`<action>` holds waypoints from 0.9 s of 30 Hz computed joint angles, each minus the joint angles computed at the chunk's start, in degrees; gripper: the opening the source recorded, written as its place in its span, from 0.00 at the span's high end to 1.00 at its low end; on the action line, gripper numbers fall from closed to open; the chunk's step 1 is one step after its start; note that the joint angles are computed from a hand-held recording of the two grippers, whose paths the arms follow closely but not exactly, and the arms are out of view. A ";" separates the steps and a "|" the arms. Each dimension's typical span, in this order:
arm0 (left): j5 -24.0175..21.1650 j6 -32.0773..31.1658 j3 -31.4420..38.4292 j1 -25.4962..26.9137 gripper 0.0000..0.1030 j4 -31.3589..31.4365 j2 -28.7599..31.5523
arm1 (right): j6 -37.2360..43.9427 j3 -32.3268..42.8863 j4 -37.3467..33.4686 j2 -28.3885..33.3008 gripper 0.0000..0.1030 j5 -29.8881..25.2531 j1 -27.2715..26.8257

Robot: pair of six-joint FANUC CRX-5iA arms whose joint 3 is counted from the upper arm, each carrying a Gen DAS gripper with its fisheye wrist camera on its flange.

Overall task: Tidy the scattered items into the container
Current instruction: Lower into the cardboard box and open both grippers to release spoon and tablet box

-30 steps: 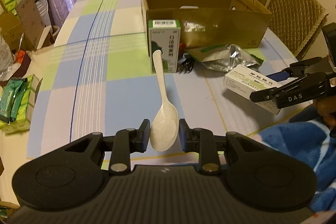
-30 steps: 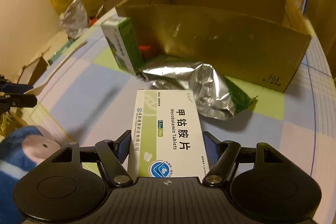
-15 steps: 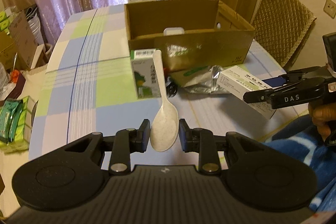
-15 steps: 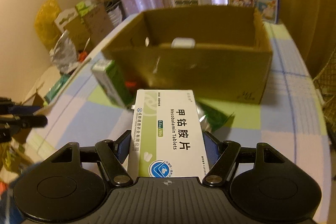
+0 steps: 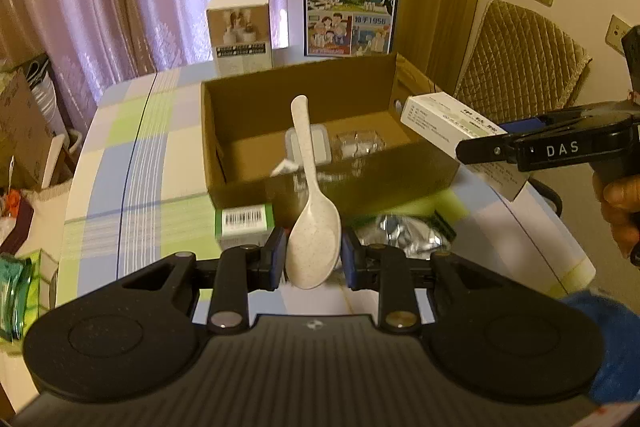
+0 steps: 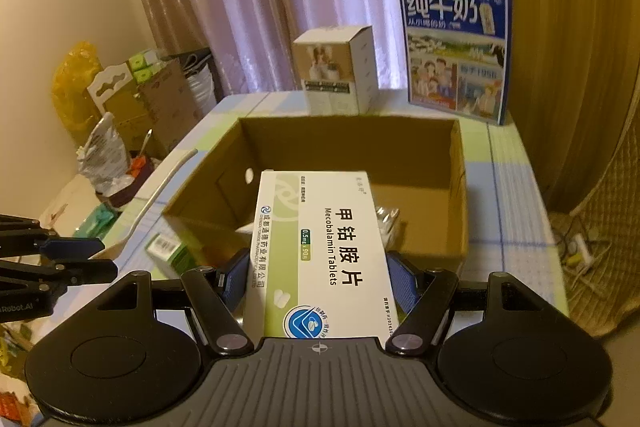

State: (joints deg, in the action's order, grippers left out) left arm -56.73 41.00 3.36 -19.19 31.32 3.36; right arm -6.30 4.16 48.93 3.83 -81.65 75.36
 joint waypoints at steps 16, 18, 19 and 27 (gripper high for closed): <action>-0.55 3.19 11.66 -3.30 0.77 -1.88 9.73 | 5.76 1.79 -1.10 0.85 0.34 1.78 -6.15; -0.97 3.80 13.50 -3.53 0.77 -2.32 11.20 | 6.31 1.86 -1.28 0.95 0.34 2.14 -6.95; -1.20 4.13 14.38 -3.64 0.77 -2.52 11.91 | 6.51 1.84 -1.41 0.96 0.34 2.41 -7.39; -2.95 6.36 21.05 -4.74 0.77 -4.64 17.45 | 8.66 2.11 -2.38 1.64 0.34 4.91 -10.79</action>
